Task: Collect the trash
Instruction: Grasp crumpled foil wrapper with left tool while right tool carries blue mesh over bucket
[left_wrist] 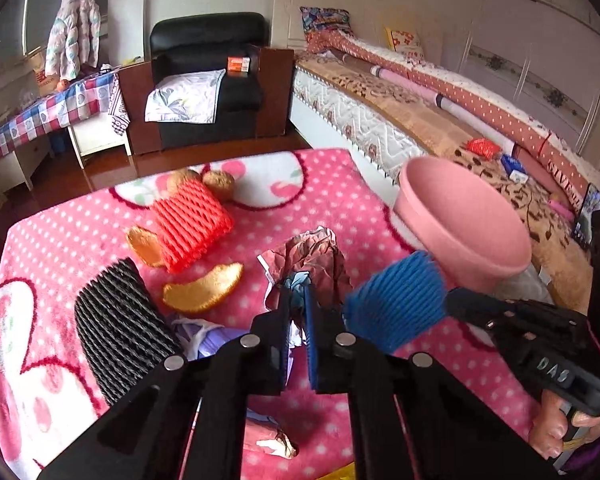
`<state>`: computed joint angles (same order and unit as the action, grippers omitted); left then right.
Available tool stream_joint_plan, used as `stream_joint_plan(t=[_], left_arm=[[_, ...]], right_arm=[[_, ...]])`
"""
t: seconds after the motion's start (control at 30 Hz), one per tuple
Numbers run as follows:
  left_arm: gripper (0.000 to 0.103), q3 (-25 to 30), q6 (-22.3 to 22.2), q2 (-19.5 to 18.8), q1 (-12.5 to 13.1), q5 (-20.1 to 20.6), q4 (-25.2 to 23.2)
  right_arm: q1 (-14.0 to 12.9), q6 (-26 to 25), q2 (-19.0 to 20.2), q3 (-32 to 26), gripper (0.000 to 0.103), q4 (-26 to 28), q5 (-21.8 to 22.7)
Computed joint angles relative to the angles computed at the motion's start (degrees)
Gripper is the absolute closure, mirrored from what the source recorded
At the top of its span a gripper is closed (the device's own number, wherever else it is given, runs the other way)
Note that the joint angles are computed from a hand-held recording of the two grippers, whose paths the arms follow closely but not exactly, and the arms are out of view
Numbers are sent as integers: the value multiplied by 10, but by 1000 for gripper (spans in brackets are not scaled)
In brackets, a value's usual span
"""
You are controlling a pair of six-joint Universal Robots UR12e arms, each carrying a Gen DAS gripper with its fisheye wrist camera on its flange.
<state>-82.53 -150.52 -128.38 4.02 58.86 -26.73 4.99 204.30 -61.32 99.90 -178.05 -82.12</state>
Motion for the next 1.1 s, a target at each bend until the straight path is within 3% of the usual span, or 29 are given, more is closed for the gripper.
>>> stream_joint_plan(t=[0.53,0.87,1.1], left_arm=[[97,17,-10,3,-29,-47,11],[97,38,-4,-8,-59,-40,-3],[97,51,1,-18,-76,-30,-21]], right_arm=[[-29,56,-36,42,100,-74,-123],[-50,100,-37,57,100,-63,-164],[-56,98,-34,59,100,-49,-180]])
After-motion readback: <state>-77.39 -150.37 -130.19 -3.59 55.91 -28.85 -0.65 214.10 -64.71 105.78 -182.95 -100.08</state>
